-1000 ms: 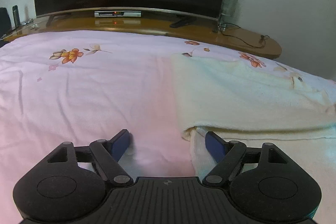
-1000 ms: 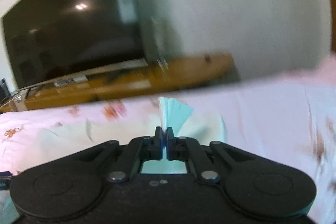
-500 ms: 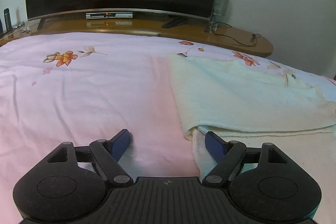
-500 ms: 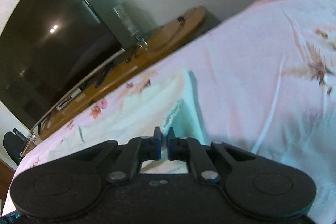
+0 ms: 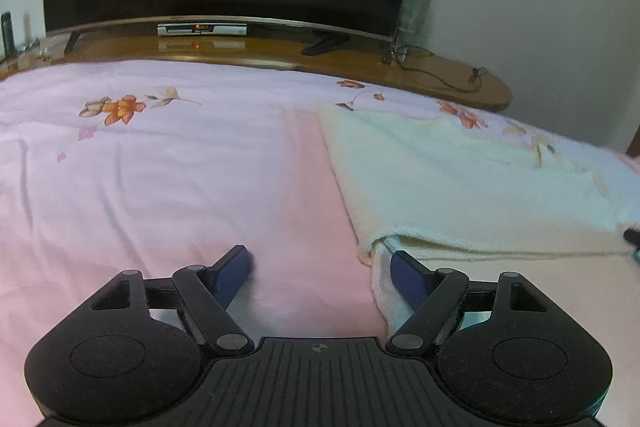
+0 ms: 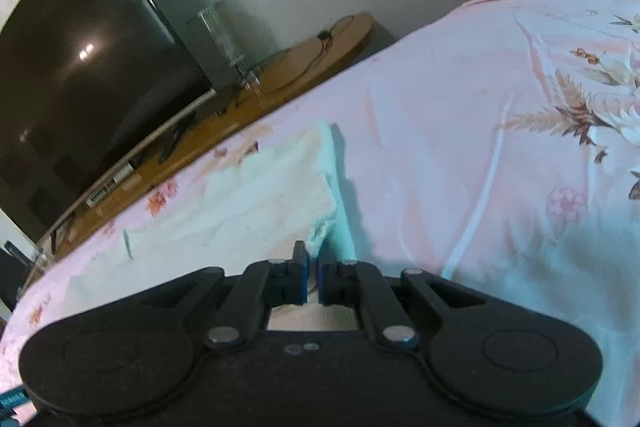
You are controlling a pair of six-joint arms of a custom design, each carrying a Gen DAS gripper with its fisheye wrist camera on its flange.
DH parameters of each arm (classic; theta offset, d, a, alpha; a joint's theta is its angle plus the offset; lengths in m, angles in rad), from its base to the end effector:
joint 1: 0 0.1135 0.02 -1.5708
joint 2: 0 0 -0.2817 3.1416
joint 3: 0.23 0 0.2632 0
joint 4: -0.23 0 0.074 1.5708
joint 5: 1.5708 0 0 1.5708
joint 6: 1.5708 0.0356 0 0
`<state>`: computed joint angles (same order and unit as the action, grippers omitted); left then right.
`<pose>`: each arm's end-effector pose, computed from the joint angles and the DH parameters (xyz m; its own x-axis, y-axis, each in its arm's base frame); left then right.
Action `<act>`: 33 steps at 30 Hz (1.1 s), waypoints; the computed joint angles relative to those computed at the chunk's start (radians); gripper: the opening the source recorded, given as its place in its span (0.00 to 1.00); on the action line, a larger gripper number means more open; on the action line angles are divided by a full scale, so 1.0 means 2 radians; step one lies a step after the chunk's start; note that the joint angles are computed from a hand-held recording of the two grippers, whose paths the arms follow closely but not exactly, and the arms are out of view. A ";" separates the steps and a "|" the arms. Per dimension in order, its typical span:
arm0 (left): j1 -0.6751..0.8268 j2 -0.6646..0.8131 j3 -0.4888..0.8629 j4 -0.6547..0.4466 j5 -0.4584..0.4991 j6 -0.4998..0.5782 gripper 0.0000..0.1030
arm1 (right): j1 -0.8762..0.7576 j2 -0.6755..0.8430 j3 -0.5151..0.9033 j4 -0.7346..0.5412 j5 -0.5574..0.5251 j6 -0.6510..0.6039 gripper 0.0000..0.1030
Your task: Fold small clothes
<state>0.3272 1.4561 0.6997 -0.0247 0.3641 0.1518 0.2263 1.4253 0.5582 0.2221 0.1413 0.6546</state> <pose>0.2801 0.0817 0.1856 -0.6682 -0.0776 -0.7399 0.0407 0.9893 -0.1405 0.2721 0.0575 0.1700 -0.5332 0.4958 -0.6855 0.2675 0.8675 0.4194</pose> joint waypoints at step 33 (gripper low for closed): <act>-0.032 -0.040 -0.020 0.013 -0.053 0.042 0.47 | 0.004 0.002 0.010 -0.016 0.010 -0.052 0.04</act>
